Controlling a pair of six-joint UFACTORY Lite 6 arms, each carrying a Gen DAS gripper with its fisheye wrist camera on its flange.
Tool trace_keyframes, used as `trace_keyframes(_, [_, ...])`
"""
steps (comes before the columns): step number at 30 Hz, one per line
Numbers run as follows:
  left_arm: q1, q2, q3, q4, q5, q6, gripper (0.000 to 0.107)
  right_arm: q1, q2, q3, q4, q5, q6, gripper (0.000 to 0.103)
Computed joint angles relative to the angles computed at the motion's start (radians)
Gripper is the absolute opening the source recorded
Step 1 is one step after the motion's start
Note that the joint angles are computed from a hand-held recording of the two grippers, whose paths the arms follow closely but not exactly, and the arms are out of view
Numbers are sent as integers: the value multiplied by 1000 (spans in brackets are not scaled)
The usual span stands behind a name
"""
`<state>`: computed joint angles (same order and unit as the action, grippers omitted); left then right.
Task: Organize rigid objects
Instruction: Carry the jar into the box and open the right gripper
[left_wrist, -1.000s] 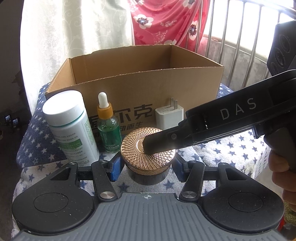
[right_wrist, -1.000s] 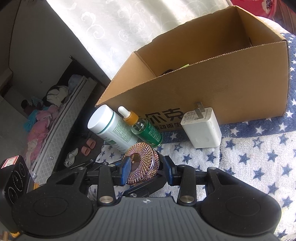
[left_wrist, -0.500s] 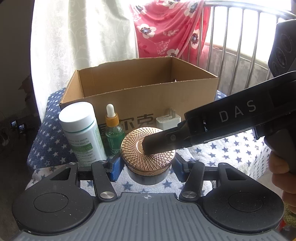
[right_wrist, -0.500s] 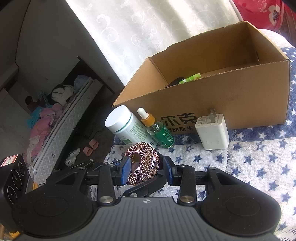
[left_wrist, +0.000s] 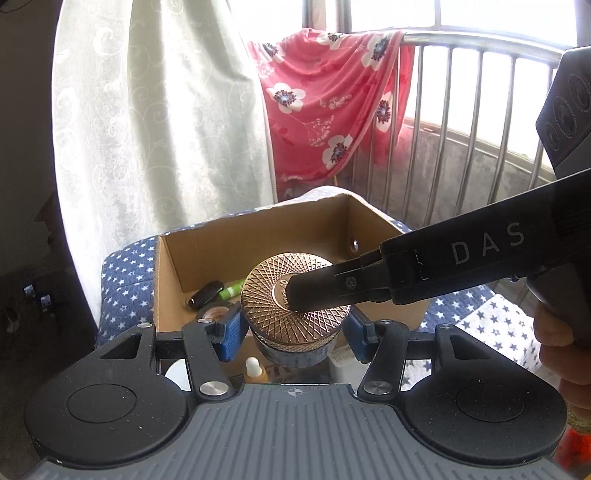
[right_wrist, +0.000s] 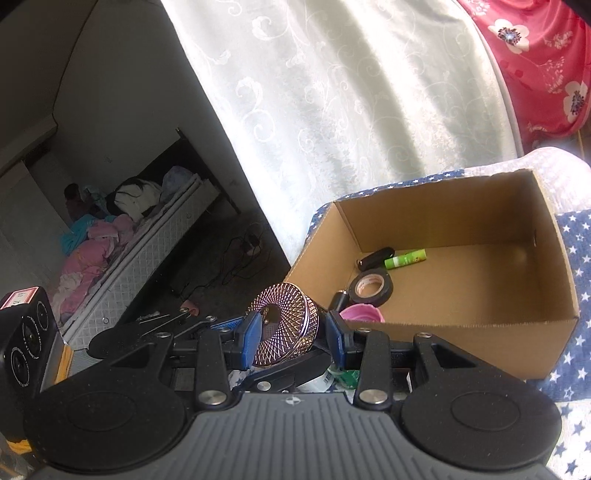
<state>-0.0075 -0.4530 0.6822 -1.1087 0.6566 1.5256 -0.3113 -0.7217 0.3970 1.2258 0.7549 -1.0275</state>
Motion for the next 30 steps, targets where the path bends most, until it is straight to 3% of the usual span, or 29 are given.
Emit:
trace_keyframes(7, [-188,460,422,242,-73,-309,55,-74,491,343,18,17,-85,42])
trace_keyframes(15, [-297,897,839,594,-46,-720,55,-67,1015,738,-70,-12,0,42])
trace_keyframes(22, [-334,1238,1272,804,129,-1001,55,-65,1378,1094,-193,54,163,42])
trace_keyframes(30, [-360,1519,1673,904,300,-1160,55,-42,1596,1364,-316,88,309,42])
